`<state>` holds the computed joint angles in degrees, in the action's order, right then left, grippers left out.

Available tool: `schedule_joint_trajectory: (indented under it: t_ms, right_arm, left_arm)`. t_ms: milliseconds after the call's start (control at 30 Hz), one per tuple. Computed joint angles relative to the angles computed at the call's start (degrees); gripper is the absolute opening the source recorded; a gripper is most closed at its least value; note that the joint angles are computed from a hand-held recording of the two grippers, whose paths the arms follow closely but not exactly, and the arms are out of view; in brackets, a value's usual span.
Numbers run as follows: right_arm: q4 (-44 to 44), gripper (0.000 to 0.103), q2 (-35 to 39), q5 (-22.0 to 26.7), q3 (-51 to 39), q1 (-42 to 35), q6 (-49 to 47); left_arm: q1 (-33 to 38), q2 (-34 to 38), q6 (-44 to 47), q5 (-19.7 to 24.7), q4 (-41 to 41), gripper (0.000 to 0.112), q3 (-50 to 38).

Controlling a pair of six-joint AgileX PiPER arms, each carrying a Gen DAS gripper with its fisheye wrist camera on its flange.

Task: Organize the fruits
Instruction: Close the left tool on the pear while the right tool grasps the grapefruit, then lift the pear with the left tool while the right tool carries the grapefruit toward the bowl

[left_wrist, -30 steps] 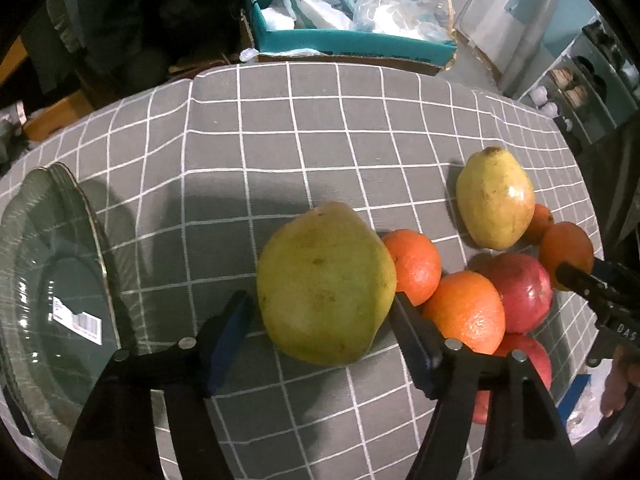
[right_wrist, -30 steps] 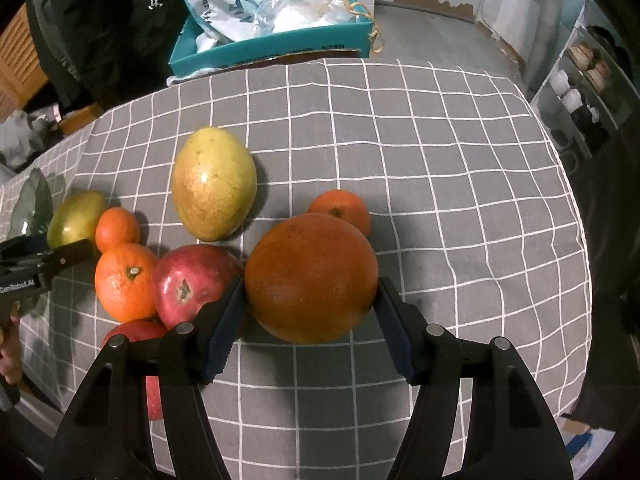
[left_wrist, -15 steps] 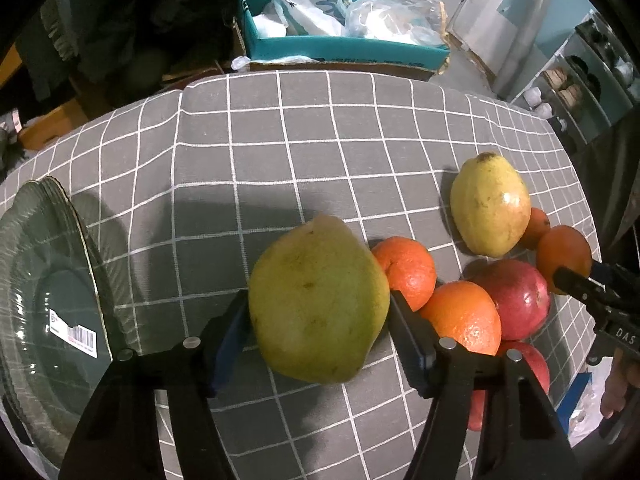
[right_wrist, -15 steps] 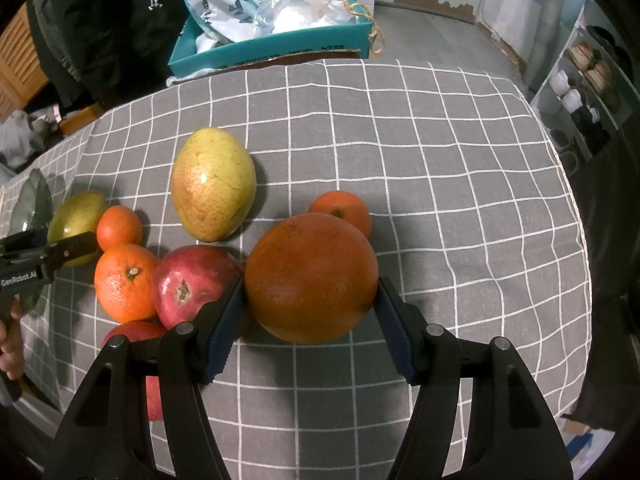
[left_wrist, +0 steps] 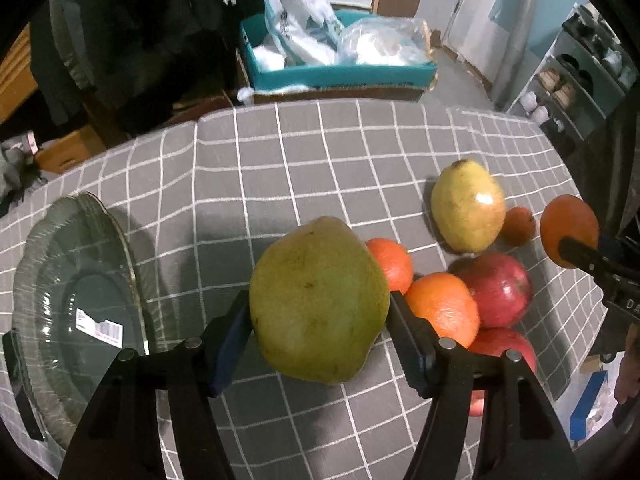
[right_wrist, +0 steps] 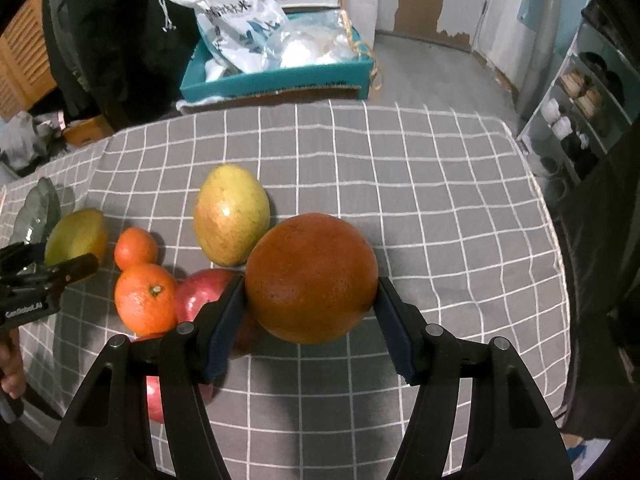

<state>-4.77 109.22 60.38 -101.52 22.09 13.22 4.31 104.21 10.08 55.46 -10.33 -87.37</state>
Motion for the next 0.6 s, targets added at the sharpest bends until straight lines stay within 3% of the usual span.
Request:
schedule_joint_trajectory:
  t_ms: [600]
  right_arm:
    - [-1.6,0.064,-5.1,0.2,-4.4,3.9,1.2]
  left_arm:
    - [3.3,-11.0,2.5,2.9,-4.3,0.068,-0.1]
